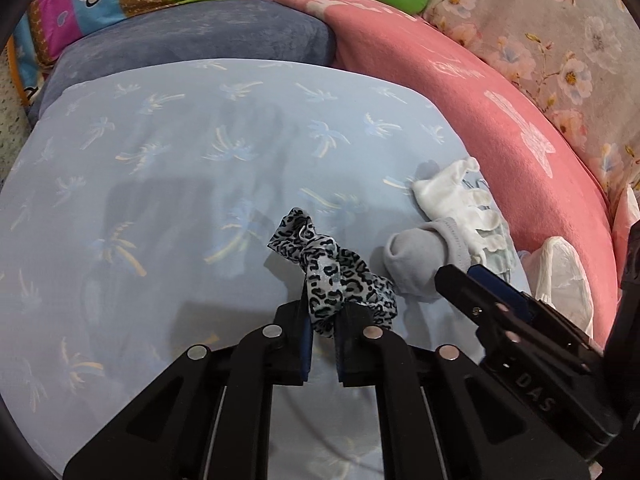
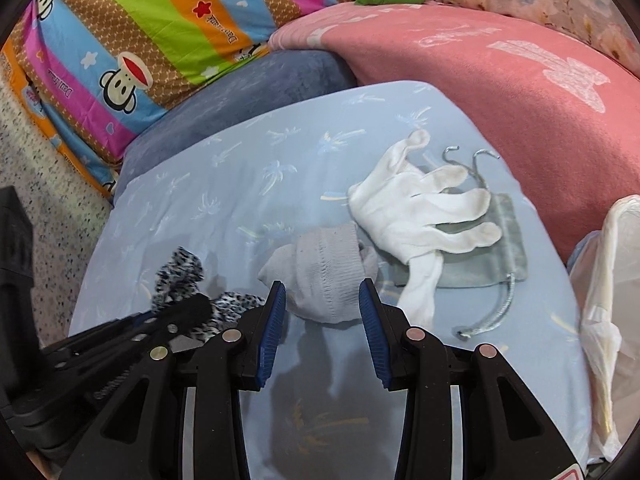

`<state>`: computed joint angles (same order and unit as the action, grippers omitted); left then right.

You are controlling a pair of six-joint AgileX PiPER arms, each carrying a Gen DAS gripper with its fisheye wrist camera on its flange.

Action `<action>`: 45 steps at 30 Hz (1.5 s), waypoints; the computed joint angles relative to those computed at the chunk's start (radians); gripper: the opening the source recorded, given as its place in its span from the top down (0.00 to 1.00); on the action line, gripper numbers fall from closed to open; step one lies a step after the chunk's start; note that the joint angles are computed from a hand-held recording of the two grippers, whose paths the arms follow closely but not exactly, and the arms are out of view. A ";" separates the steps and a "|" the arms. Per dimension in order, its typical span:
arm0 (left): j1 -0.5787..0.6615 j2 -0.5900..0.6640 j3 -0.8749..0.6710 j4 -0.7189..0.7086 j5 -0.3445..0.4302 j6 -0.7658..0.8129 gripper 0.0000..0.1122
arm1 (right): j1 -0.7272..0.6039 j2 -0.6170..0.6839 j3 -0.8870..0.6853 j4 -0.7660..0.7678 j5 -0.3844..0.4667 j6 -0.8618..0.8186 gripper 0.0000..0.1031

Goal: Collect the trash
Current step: 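Grasp the leopard-print scrunchie with the left tool while the right tool grasps the grey sock, then carry the scrunchie and sock over the white bin and open both tools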

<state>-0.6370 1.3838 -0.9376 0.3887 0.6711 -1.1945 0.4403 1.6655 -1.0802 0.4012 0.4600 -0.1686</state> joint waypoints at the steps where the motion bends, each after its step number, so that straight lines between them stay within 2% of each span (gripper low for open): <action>1: 0.005 -0.004 0.003 -0.004 0.000 0.004 0.92 | -0.001 0.006 0.000 0.007 -0.001 -0.004 0.62; 3: 0.014 -0.015 0.012 -0.007 -0.003 0.006 0.92 | 0.000 0.013 0.001 0.017 0.000 -0.002 0.68; 4: 0.013 -0.019 0.013 -0.002 -0.001 0.001 0.92 | 0.000 0.014 0.003 0.018 0.003 -0.001 0.78; 5: 0.010 -0.021 0.013 0.003 0.002 -0.005 0.92 | 0.000 0.014 0.004 0.018 0.008 0.000 0.84; 9: -0.002 -0.034 0.010 0.018 0.015 -0.024 0.92 | -0.012 -0.022 0.033 0.055 0.004 -0.026 0.93; 18: -0.099 -0.048 -0.061 0.087 0.092 -0.097 0.92 | -0.072 -0.208 0.109 0.114 0.039 -0.085 0.94; 26: -0.239 -0.015 -0.179 0.168 0.185 -0.163 0.92 | -0.185 -0.381 0.147 0.135 0.120 -0.128 0.94; 35: -0.370 0.062 -0.327 0.230 0.263 -0.178 0.92 | -0.438 -0.520 0.169 0.254 0.267 -0.291 0.94; 45: -0.459 0.170 -0.485 0.253 0.312 -0.139 0.92 | -0.683 -0.577 0.172 0.372 0.404 -0.455 0.94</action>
<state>-1.0957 1.5538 -1.4230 0.6418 0.9828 -1.3335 -0.2427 1.0888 -0.9080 0.7732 0.8635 -0.6234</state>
